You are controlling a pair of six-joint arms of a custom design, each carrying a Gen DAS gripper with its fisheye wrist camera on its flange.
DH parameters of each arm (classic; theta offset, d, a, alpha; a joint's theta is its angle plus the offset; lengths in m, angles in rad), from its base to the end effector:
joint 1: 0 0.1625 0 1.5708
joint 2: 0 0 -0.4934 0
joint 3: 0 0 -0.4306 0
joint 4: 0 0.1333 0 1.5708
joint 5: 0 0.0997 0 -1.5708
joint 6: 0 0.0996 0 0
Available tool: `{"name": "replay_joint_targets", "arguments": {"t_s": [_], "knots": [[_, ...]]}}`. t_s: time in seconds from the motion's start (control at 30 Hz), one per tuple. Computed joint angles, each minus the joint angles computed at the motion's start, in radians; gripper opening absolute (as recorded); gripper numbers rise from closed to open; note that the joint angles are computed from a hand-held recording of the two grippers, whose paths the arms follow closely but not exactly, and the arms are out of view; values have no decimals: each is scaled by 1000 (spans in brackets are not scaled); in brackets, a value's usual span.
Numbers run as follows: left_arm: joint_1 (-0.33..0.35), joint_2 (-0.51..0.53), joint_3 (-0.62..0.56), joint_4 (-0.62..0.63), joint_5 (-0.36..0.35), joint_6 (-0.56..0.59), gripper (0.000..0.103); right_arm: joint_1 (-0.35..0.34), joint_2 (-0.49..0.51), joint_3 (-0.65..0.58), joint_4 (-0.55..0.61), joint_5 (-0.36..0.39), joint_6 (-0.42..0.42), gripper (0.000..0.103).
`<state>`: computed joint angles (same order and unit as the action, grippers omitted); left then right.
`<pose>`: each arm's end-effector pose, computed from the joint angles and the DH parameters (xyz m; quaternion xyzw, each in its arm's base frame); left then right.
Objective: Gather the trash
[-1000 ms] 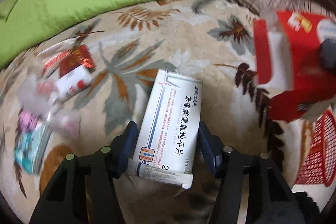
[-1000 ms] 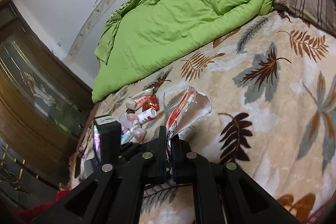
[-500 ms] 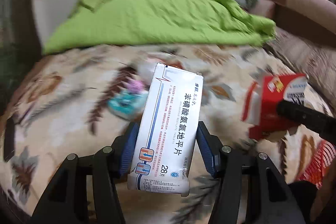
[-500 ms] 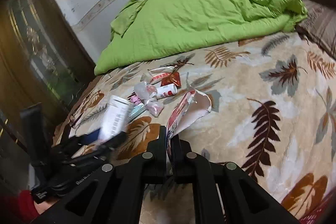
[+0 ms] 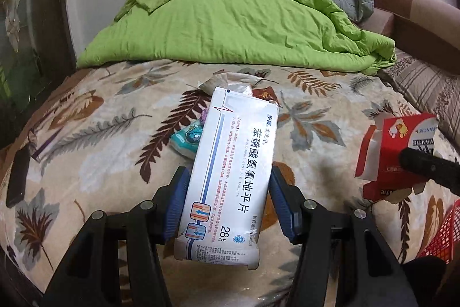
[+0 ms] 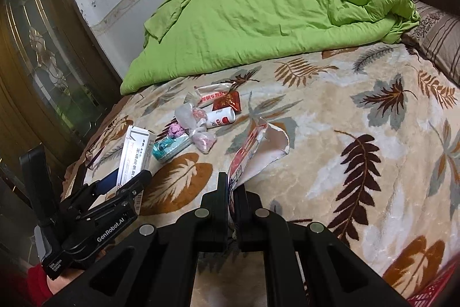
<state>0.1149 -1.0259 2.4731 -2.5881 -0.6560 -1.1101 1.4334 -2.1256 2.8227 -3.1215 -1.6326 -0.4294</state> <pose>-0.3473 -0.2537 0.0604 0.2436 0.8473 -0.3594 0.3060 0.0971 -0.2261 0.3152 0.1197 -0.9020 0.3894 0.1427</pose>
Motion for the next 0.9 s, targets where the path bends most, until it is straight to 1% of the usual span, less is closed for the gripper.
{"name": "replay_joint_targets", "arguments": {"t_s": [0.1, 0.33, 0.57, 0.9], "knots": [[2, -9, 5, 6, -3, -19, 55, -23, -20, -1, 23, 17, 4, 5], [-1, -11, 1, 37, 9, -40, 55, -17, -14, -6, 26, 7, 13, 5], [-6, -9, -4, 58, 16, -46, 56, -42, -35, -6, 49, 36, 12, 5], [-11, -7, -8, 68, 17, -53, 56, -45, -41, -5, 52, 40, 11, 5]]}}
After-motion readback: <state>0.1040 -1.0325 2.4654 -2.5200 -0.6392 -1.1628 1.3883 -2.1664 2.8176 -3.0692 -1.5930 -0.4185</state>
